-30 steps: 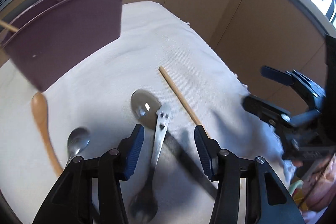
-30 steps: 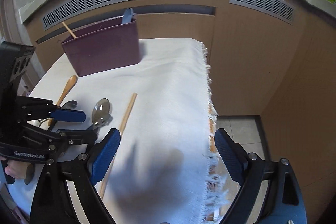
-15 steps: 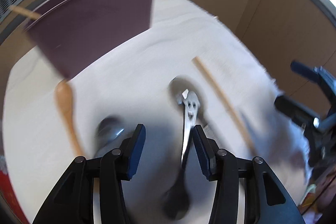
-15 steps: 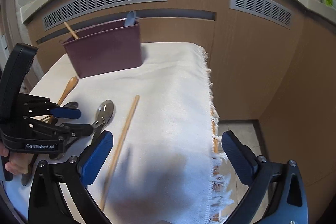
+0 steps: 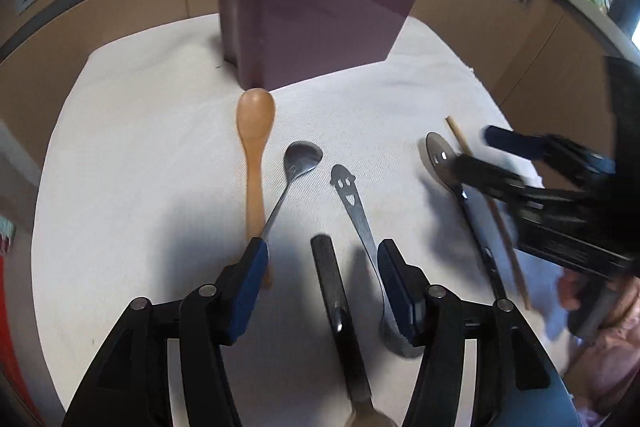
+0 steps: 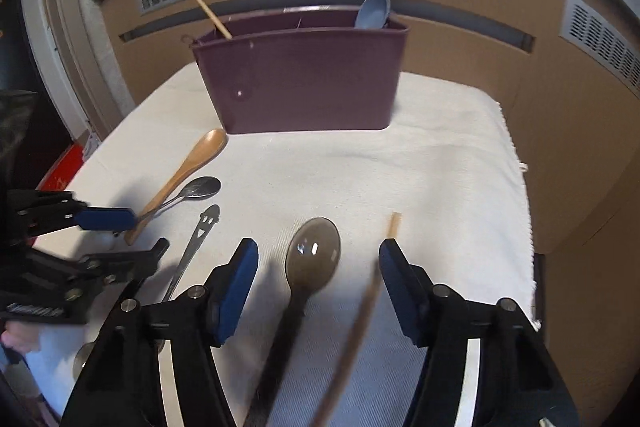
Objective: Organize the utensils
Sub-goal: 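Grasp the black-handled serving spoon with the right gripper while the left gripper grasps the smiley metal spoon, then lift both held spoons and carry them toward the maroon caddy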
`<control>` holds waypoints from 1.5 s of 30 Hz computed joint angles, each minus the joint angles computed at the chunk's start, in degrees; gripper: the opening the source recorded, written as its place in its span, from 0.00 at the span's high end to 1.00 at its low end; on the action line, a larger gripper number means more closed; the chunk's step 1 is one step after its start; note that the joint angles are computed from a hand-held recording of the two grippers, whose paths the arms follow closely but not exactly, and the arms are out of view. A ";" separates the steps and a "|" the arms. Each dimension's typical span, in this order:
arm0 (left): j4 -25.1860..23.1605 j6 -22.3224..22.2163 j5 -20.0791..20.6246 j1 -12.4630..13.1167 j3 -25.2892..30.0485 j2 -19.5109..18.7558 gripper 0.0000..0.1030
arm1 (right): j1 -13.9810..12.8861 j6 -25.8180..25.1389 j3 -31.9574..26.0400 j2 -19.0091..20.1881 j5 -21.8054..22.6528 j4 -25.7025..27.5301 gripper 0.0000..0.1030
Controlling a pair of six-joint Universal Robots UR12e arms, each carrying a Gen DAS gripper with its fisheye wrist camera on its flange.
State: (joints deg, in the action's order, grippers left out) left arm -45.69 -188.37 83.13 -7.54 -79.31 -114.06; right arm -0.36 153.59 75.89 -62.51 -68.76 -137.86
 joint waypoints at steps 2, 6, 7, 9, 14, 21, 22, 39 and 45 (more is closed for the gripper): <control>0.60 0.58 -0.98 0.01 -1.37 1.14 0.43 | 0.83 -0.14 -0.79 0.91 -2.44 0.00 0.42; 1.04 2.89 -5.02 -0.26 -3.30 2.53 0.43 | 1.54 -0.49 -1.71 1.76 -4.46 1.32 0.50; 1.68 3.47 -6.05 -0.43 -3.88 2.82 0.43 | 1.65 -1.12 -1.75 1.72 -4.79 2.25 0.65; 3.21 4.16 -7.13 -0.85 -4.80 3.09 0.43 | 1.60 -2.02 -1.49 1.41 -4.78 3.31 0.69; 6.65 3.43 -4.63 -2.34 -6.91 3.64 0.43 | 0.05 -0.40 0.03 -0.56 -2.00 4.54 0.69; 8.37 -0.96 4.70 -4.88 -6.61 2.68 0.44 | -2.95 1.81 4.06 -4.49 1.98 0.76 0.69; 8.49 -1.97 5.99 -5.31 -6.30 2.42 0.44 | -3.22 1.98 4.61 -4.94 2.30 0.11 0.69; 13.38 -2.73 12.03 -5.94 -6.49 3.23 0.72 | -4.27 3.01 7.60 -7.30 4.24 -5.14 0.69; 19.83 -1.62 14.95 -5.30 -6.31 4.11 0.72 | -4.11 3.53 7.93 -7.81 4.96 -7.13 0.69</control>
State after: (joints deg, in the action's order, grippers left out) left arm -25.86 -189.99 98.08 -12.84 -85.62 -109.94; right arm -4.48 157.12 83.82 -70.32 -63.80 -144.99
